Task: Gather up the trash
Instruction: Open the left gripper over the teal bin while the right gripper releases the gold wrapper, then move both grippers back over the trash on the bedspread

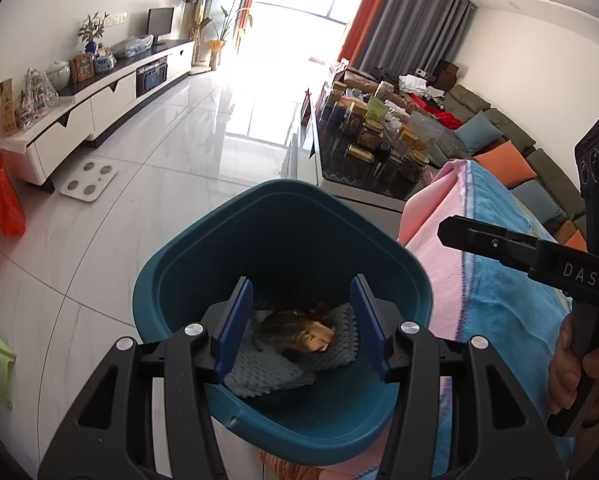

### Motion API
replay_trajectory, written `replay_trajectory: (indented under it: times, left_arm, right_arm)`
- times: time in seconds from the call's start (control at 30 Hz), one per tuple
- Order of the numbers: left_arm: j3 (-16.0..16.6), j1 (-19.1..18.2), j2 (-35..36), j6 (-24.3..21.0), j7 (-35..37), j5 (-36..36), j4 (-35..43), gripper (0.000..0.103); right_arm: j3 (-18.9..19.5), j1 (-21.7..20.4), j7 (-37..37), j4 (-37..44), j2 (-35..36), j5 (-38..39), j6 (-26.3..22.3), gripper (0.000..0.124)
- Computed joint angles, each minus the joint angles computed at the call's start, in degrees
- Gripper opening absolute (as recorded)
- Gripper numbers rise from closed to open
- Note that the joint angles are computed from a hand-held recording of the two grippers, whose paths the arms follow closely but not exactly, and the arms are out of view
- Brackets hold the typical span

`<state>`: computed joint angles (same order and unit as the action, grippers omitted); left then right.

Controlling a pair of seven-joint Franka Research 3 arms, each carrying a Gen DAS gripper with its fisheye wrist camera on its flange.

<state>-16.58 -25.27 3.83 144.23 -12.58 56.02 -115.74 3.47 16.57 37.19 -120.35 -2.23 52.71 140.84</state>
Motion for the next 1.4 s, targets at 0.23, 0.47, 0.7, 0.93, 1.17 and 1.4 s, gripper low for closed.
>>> replay_trajectory:
  times: [0.23, 0.47, 0.7, 0.93, 1.17, 1.4]
  left_arm:
    - [-1.79, -2.45, -0.66, -2.52, -1.20, 6.05, 2.28, 0.060]
    - [-2.73, -6.21, 3.49, -0.84, 2.35, 9.65, 8.47, 0.064]
    - [-1.46, -11.59, 12.39, 4.20, 11.20, 7.88, 19.19, 0.065]
    - [-0.57, -16.75, 22.56, 8.04, 23.06, 1.58, 31.15, 0.065]
    - [-0.83, -20.83, 32.45, 8.51, 36.30, -7.04, 43.59, 0.065]
    - [-0.55, -24.54, 40.55, 5.00, 48.22, -15.95, 55.78, 0.065]
  right_arm:
    - [-2.62, -0.91, -5.69, -5.35, -7.37, 5.30, -2.65, 0.031]
    - [-6.90, -2.45, -11.11, -12.61, -17.35, 6.93, -4.52, 0.040]
    - [-11.21, -6.35, -11.47, -19.30, -26.16, 4.15, -5.32, 0.042]
    - [-15.72, -12.35, -10.09, -24.73, -32.91, -0.55, -4.69, 0.043]
    - [-20.58, -19.49, -8.47, -27.64, -35.60, -4.46, -3.96, 0.043]
    - [-23.97, -25.42, -8.58, -28.76, -35.16, -6.33, -3.25, 0.043]
